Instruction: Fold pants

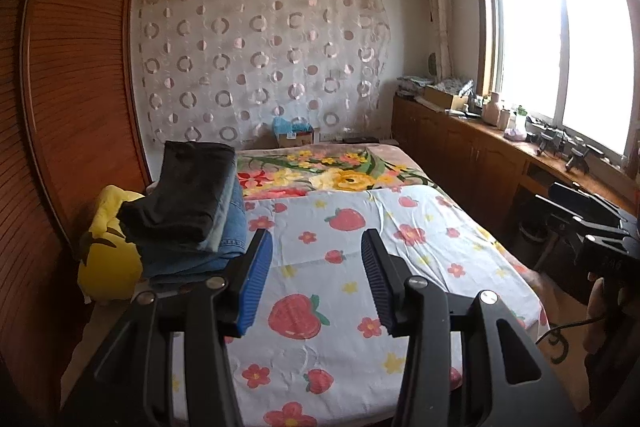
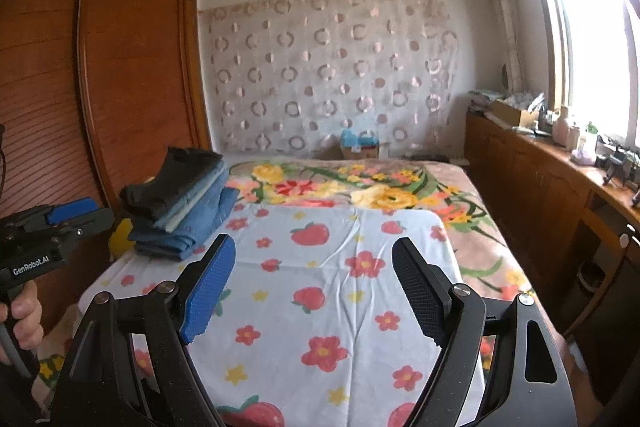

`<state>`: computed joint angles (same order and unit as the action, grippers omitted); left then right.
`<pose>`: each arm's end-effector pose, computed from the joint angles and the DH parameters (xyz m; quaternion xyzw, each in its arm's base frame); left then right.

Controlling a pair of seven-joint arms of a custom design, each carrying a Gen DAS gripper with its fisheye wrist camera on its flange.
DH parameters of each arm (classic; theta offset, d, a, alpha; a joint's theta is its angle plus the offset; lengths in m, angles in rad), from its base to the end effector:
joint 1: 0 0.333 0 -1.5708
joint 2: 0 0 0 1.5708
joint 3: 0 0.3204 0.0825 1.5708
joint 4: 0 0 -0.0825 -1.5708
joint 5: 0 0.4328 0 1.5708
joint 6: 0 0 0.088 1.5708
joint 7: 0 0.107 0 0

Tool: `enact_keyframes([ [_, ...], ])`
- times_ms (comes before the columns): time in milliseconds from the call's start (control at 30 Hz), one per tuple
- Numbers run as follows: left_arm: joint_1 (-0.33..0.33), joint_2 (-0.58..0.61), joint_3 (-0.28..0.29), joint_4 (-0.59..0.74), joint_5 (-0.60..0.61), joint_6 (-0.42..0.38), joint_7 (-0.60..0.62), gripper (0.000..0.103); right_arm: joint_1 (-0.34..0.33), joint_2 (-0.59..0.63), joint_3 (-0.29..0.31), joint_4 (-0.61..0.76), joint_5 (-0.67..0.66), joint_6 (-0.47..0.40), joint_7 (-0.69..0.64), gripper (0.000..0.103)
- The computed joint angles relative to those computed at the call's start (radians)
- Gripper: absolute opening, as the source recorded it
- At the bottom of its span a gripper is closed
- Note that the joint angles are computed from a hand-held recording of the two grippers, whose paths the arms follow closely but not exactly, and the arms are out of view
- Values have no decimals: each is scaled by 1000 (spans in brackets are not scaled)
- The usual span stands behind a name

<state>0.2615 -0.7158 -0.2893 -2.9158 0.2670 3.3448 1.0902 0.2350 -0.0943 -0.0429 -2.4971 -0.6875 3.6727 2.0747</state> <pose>0.3867 -0.0371 0.4580 -0.6318 0.5665 -0.3669 0.3812 0.4857 0.1783 0.4281 -0.7164 0.4160 -0.2670 0.4923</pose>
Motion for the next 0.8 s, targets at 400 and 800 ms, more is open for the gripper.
enact_keyframes([
  [400,23,-20,-21,-11,-7,0,-6,46,4,-2,1,-2,1,1,-4,83],
  [800,24,-23,-21,-16,-7,1,-9,47,4,-2,1,-2,6,2,-8,83],
])
